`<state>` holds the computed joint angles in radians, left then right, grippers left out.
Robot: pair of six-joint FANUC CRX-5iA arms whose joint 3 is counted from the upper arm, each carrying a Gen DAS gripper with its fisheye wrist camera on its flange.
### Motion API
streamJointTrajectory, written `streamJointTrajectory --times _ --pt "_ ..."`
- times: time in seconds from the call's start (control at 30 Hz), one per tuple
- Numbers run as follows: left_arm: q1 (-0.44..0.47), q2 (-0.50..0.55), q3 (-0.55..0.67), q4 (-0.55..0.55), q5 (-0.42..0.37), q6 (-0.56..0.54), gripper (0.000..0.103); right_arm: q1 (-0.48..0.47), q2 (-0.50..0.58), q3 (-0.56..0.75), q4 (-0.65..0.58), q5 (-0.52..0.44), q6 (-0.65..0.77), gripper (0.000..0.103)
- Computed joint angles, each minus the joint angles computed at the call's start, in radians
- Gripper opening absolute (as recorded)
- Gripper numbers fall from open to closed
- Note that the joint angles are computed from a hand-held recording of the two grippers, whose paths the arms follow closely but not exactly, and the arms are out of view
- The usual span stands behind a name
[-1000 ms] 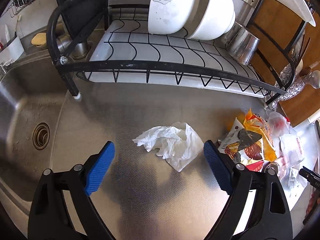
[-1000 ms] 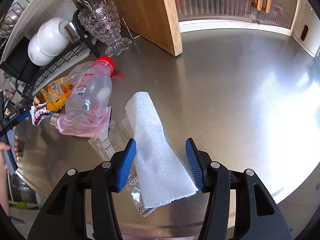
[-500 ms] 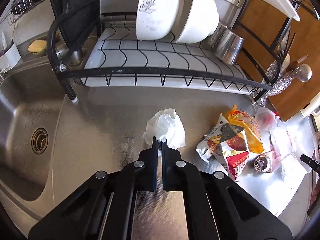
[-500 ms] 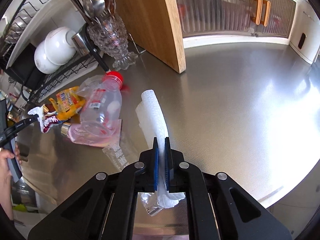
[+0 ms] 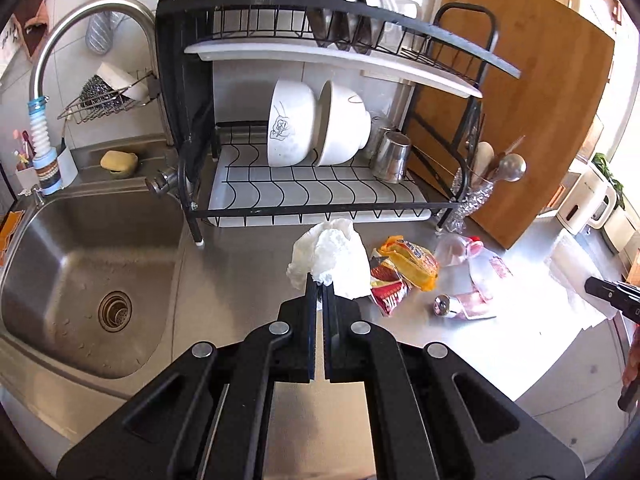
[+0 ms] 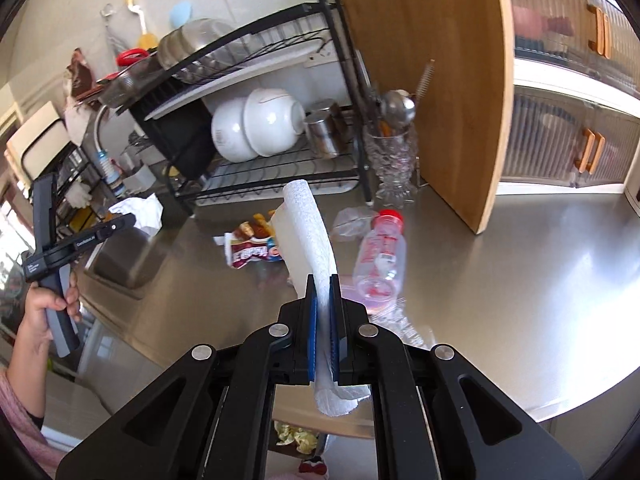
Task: Collect trash
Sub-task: 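Carry tissue and paper towel down to the black bin and release both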
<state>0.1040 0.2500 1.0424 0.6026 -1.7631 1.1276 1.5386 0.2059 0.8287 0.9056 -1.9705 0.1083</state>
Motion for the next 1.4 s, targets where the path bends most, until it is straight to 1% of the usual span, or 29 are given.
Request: streamJointTrajectory --times 0.13,0.2,0.3,0.37,0.5,0.6,0.67,0.73,0.8,0.9,0.93,1.07,1.2,1.3,1.4 --pt "0.083 -0.121 -0.157 0.059 -0.02 -0.101 0.001 0.015 0.064 0.085 -0.033 0.042 0.037 0.007" --pt "0.131 -0.176 -0.23 0.089 -0.05 -0.143 0.001 0.027 0.1 0.134 -0.06 0.052 0.049 0.007" --pt "0.207 -0.26 -0.353 0.122 -0.098 -0.211 0.001 0.044 0.112 0.134 -0.125 0.091 0.026 0.007" --pt "0.255 -0.318 -0.441 0.126 -0.129 -0.266 0.001 0.049 0.109 0.108 -0.181 0.125 0.003 0.007" --pt "0.332 -0.425 -0.627 0.105 -0.196 -0.382 0.001 0.062 0.064 -0.018 -0.288 0.219 -0.079 0.007" --pt "0.366 -0.488 -0.747 0.053 -0.247 -0.439 0.001 0.061 0.041 -0.102 -0.369 0.282 -0.135 0.007" --pt "0.38 -0.53 -0.826 0.009 -0.256 -0.48 0.001 0.062 0.04 -0.14 -0.411 0.313 -0.157 0.007" --pt "0.391 -0.563 -0.898 -0.038 -0.267 -0.508 0.001 0.06 0.023 -0.204 -0.46 0.372 -0.203 0.007" --pt "0.39 -0.59 -0.958 -0.089 -0.267 -0.53 0.001 0.054 0.014 -0.253 -0.501 0.414 -0.242 0.007" --pt "0.374 -0.628 -1.042 -0.177 -0.243 -0.565 0.001 0.047 0.035 -0.276 -0.546 0.418 -0.258 0.007" --pt "0.365 -0.632 -1.067 -0.201 -0.238 -0.561 0.001 0.043 0.041 -0.288 -0.564 0.426 -0.264 0.007" --pt "0.331 -0.65 -1.169 -0.27 -0.184 -0.569 0.001 0.019 0.069 -0.321 -0.629 0.442 -0.277 0.007" --pt "0.282 -0.635 -1.244 -0.324 -0.128 -0.551 0.001 -0.007 0.095 -0.361 -0.682 0.47 -0.293 0.007" --pt "0.239 -0.618 -1.291 -0.367 -0.075 -0.533 0.001 -0.031 0.102 -0.405 -0.723 0.517 -0.302 0.007" --pt "0.21 -0.598 -1.327 -0.383 -0.023 -0.531 0.001 -0.059 0.108 -0.444 -0.761 0.568 -0.303 0.007"
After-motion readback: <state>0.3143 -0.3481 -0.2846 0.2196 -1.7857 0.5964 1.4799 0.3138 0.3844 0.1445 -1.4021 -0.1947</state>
